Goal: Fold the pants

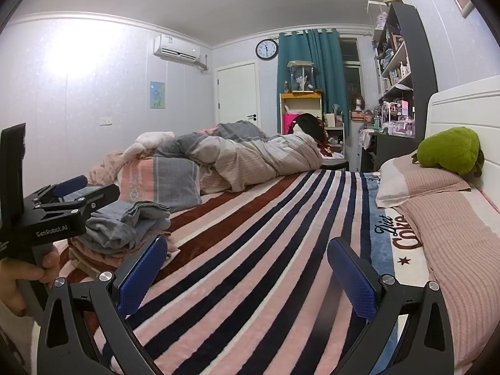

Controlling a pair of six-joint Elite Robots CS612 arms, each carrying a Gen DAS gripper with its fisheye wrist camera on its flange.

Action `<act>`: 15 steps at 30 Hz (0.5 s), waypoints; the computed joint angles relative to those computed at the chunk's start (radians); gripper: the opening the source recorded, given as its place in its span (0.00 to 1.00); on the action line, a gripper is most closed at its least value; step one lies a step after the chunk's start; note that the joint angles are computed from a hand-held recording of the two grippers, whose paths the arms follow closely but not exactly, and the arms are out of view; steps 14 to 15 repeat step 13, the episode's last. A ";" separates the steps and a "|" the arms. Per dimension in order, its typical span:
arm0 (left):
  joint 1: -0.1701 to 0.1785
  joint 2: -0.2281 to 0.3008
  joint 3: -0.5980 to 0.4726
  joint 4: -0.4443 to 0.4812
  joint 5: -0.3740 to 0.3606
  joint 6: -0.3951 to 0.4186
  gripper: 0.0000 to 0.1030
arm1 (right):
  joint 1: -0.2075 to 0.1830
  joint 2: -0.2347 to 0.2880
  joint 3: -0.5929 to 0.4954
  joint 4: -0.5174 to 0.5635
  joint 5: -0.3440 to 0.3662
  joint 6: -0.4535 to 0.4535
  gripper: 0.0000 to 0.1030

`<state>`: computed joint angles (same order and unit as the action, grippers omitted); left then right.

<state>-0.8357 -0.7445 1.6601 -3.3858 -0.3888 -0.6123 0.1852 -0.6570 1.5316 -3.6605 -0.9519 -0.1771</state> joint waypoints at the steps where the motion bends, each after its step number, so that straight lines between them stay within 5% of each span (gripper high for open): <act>1: 0.000 0.000 0.000 -0.001 0.001 0.001 0.98 | 0.000 -0.001 0.001 0.000 0.002 0.001 0.99; 15: 0.002 0.002 0.005 -0.022 0.000 0.019 0.98 | 0.001 -0.004 0.002 0.002 0.004 0.004 0.99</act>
